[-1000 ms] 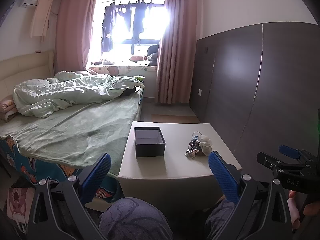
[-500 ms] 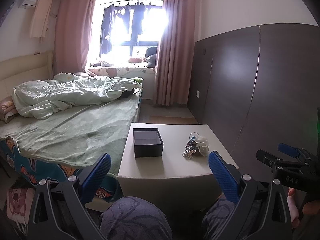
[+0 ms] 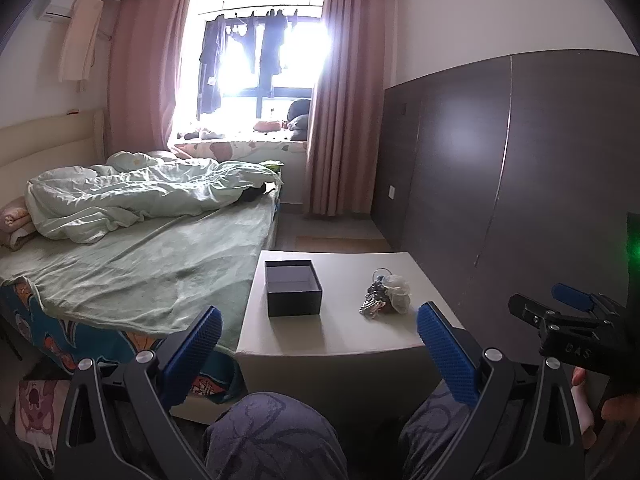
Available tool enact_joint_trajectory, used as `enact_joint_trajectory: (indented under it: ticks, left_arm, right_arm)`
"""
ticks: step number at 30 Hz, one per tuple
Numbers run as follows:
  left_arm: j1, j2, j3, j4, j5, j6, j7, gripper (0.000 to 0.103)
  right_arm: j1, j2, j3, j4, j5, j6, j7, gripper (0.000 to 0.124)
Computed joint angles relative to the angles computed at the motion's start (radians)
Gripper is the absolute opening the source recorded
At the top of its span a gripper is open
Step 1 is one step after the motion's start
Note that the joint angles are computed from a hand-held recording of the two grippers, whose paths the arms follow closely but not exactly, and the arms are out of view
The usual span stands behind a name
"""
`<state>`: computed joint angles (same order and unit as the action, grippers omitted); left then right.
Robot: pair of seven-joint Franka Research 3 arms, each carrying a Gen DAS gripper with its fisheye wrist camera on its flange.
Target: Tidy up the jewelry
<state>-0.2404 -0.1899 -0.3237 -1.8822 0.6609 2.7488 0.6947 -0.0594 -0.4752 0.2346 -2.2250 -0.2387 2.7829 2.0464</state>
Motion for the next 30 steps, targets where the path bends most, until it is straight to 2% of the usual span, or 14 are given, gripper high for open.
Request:
enact_joint_trajectory:
  ticks: [10,16,28,30]
  left_arm:
    - [-0.004,0.036,0.013,0.019,-0.024,0.016,0.025,0.095]
    - [-0.016,0.101,0.026,0.064,-0.037,0.024,0.042,0.095]
    - [-0.08,0.336,0.065,0.275,-0.185,-0.033,0.227,0.095]
    - [-0.086,0.371,0.072,0.309,-0.208,-0.035,0.257,0.095]
  right_arm:
    - [-0.017,0.036,0.01,0.024,-0.03,-0.001,0.025,0.099]
    - [-0.009,0.087,-0.011,0.052,-0.042,-0.009,0.04,0.098]
    - [0.083,0.261,-0.139,0.158,0.056,-0.035,-0.036,0.098]
    - [0.094,0.292,-0.157,0.182,0.074,-0.036,-0.058,0.091]
